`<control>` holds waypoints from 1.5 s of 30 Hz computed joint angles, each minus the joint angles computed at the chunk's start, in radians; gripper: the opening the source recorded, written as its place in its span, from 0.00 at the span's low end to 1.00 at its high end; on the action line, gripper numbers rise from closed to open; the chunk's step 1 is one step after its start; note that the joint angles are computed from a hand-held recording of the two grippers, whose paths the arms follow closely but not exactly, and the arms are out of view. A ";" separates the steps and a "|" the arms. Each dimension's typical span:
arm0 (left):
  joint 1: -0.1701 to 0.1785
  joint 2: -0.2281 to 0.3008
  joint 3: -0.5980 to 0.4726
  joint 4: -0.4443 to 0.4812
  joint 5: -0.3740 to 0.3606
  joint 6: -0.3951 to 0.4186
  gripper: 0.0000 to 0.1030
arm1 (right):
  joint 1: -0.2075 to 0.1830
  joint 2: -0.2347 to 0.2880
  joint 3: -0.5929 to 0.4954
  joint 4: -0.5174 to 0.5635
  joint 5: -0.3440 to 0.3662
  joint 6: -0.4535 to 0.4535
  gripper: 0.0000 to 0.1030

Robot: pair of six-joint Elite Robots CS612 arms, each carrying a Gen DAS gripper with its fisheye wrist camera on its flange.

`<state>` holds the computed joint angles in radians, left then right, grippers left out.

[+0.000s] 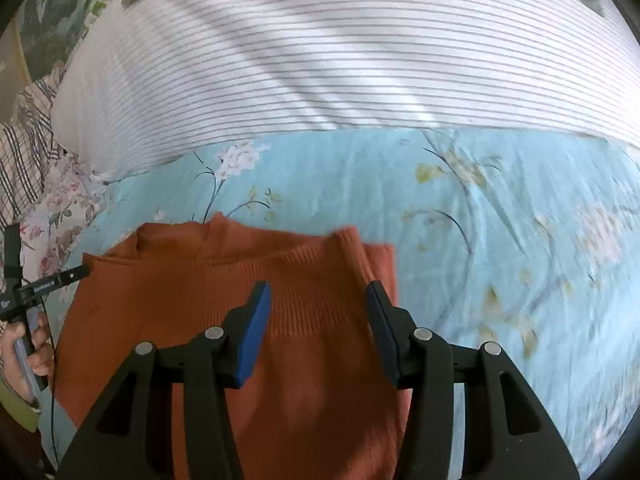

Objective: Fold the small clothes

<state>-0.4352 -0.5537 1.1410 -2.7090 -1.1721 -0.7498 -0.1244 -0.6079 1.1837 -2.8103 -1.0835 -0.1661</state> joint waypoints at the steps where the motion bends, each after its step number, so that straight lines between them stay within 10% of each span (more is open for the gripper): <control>1: -0.001 -0.008 0.018 -0.012 0.003 -0.008 0.55 | -0.004 -0.009 0.018 -0.007 0.010 0.005 0.49; 13: -0.094 -0.178 0.427 -0.366 -0.004 -0.185 0.56 | -0.037 -0.135 0.320 -0.104 0.142 0.024 0.54; 22: -0.165 -0.212 0.556 -0.464 -0.047 -0.271 0.56 | -0.060 -0.190 0.461 -0.200 0.218 0.128 0.55; 37: -0.125 -0.145 0.547 -0.632 -0.116 -0.492 0.57 | -0.054 -0.222 0.522 -0.201 0.205 0.080 0.66; 41: -0.116 -0.141 0.520 -0.582 -0.080 -0.520 0.48 | -0.049 -0.219 0.486 -0.125 0.209 0.045 0.69; 45: -0.115 -0.144 0.496 -0.532 -0.038 -0.482 0.18 | -0.052 -0.208 0.455 -0.108 0.242 0.046 0.70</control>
